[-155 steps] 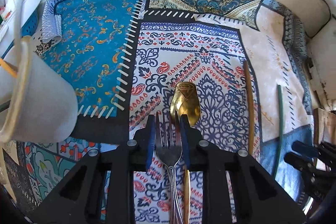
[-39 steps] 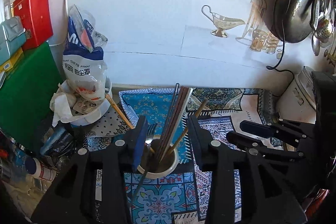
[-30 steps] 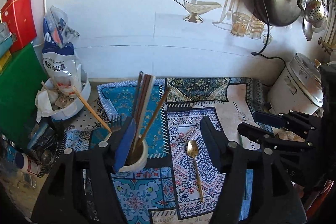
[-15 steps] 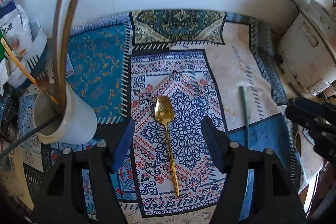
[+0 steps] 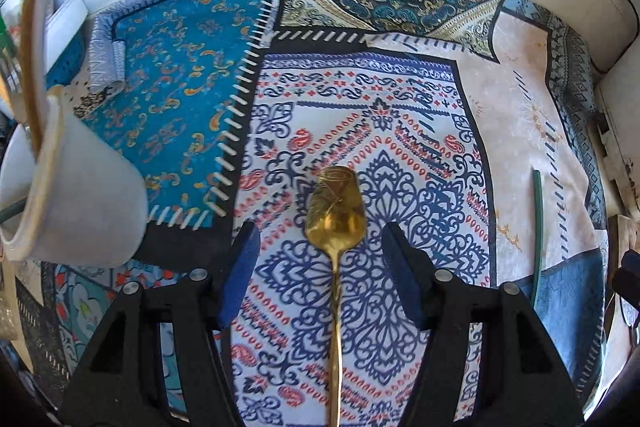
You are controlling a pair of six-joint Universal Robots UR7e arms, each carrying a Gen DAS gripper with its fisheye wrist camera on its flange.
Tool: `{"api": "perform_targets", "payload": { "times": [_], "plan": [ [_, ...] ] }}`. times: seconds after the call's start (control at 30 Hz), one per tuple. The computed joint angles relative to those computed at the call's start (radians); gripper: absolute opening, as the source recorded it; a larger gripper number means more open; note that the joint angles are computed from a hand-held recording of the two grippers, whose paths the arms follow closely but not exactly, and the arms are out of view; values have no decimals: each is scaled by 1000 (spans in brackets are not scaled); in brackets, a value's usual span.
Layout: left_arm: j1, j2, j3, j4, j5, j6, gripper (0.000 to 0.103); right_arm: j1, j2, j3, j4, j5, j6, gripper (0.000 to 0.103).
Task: Organize utensils
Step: 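Lower left tool over the gold spoon while right tool lowers over green chopstick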
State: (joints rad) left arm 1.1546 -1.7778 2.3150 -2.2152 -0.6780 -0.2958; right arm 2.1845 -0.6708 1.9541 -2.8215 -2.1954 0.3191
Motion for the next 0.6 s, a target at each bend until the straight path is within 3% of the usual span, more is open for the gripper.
{"api": "perform_targets", "payload": {
  "times": [0.13,0.33,0.53,0.6],
  "plan": [
    [-4,44,22,-70,52,31,57,-12,2,6,-2,16,-7,39],
    [11,56,34,-169,26,53,56,-23,16,-2,0,50,-19,39],
    [14,69,30,-194,-14,115,33,-51,64,-44,12,124,-19,39],
    [9,73,33,-196,-9,131,33,-59,87,-67,27,143,-12,39]
  ]
}}
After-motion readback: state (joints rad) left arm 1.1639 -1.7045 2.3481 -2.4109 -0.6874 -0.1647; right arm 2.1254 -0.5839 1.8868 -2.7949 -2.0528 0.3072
